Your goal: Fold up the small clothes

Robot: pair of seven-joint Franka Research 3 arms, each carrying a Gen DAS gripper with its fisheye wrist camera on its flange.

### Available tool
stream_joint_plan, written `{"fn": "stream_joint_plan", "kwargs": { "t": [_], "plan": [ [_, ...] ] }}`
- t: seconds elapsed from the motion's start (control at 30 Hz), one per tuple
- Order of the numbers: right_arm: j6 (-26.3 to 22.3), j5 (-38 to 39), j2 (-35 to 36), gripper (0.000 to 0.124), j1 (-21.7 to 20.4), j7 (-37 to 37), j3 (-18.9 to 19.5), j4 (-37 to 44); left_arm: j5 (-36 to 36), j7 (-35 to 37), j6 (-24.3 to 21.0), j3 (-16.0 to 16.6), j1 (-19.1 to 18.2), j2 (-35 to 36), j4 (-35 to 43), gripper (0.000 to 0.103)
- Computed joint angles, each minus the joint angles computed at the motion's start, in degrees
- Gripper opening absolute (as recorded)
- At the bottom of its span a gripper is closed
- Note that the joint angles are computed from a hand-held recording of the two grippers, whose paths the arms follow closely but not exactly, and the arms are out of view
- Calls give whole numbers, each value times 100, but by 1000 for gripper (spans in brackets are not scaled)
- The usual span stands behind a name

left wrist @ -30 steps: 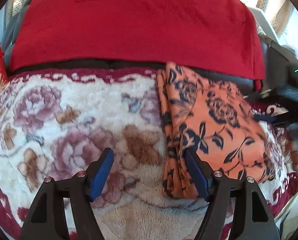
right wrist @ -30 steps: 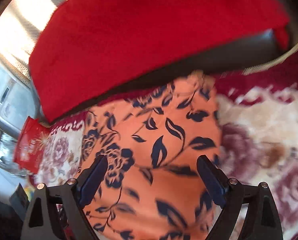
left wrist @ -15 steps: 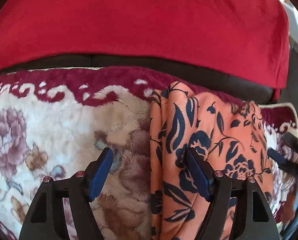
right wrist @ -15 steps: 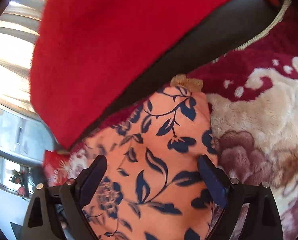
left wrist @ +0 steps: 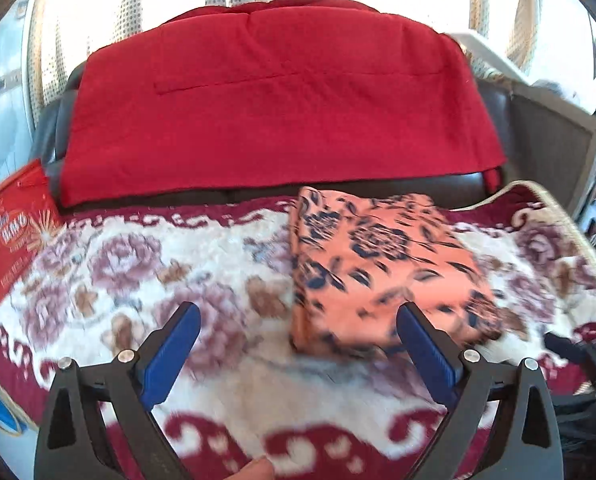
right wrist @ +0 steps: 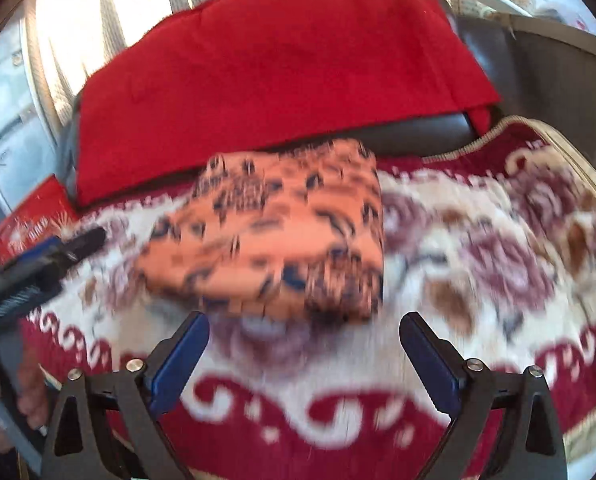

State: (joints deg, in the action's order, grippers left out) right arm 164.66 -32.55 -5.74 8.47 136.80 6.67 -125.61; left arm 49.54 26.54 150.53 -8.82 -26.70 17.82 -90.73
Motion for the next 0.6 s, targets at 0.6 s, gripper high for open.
{"fn": "stream_joint_plan", "kwargs": {
  "t": [0.6],
  "plan": [
    [-1240, -1516, -452, 103, 31, 1362, 380, 196, 56, -151, -176, -303, 103, -591, -512, 103]
  ]
}}
